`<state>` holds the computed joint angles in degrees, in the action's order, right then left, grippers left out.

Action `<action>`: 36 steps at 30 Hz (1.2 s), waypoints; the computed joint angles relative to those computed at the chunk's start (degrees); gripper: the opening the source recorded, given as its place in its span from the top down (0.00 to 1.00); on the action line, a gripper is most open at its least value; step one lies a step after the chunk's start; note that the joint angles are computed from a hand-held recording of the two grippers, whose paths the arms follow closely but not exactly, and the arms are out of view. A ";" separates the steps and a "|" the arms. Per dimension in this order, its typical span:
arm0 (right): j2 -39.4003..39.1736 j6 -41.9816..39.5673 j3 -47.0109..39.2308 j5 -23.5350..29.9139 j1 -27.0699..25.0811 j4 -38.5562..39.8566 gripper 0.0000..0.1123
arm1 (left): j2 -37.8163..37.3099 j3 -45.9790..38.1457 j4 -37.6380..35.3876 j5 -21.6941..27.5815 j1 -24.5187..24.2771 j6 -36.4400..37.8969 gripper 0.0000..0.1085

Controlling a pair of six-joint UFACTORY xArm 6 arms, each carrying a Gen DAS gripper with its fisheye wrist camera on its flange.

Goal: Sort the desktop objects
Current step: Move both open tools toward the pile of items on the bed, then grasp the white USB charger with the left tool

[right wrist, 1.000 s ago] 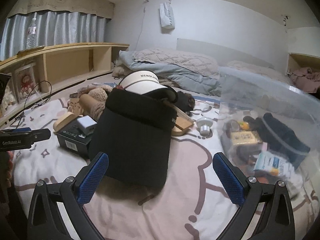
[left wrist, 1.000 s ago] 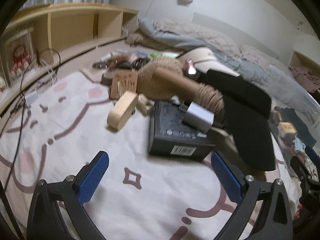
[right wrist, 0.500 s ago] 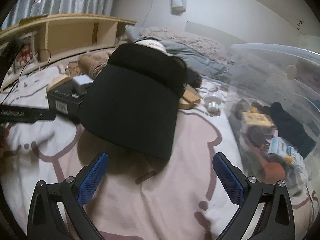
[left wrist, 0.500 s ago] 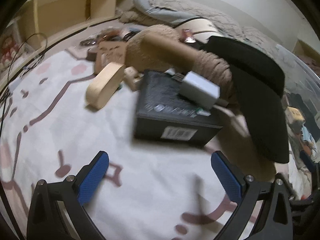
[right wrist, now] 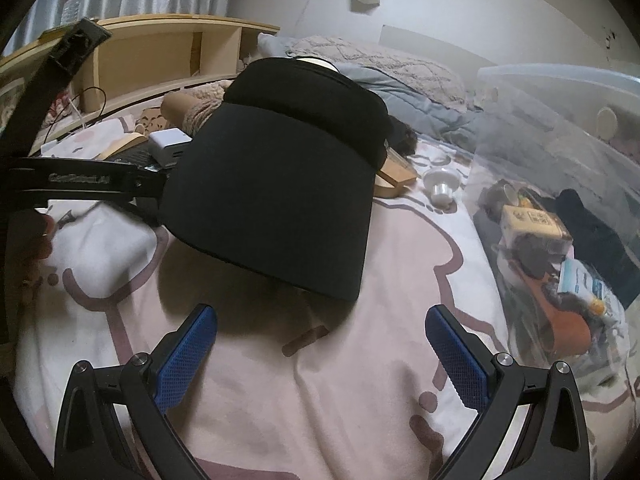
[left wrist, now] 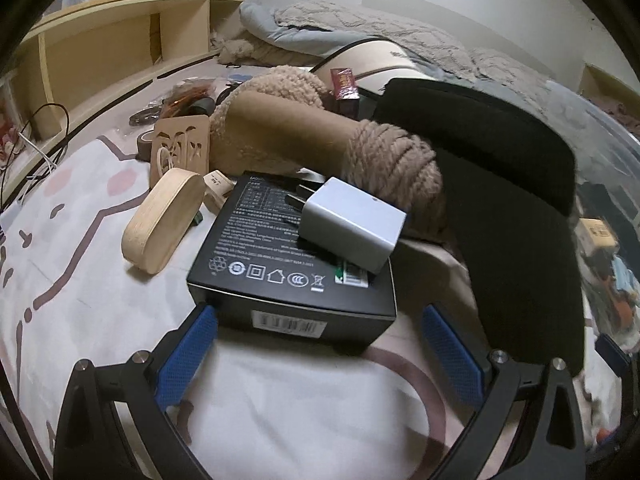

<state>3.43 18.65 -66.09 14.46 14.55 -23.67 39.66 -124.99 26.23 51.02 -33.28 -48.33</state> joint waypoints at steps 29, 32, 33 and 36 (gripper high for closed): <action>1.24 -7.69 -1.23 3.06 0.20 11.15 0.08 | 3.90 -7.08 -2.70 -5.78 1.86 7.25 0.51; 1.27 -7.81 -1.26 2.98 0.22 11.26 0.08 | 3.07 -5.65 -3.06 -6.51 1.60 7.59 0.51; 1.26 -7.69 -1.26 2.99 0.23 11.15 0.08 | 2.70 -5.06 -3.37 -6.87 1.59 7.69 0.52; 1.27 -7.81 -1.31 3.10 0.29 11.39 0.08 | 1.03 -2.40 -3.07 -7.91 1.57 6.82 0.54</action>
<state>4.69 10.85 -67.40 17.56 14.84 -12.28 40.69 -127.38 23.16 43.11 -31.71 -41.52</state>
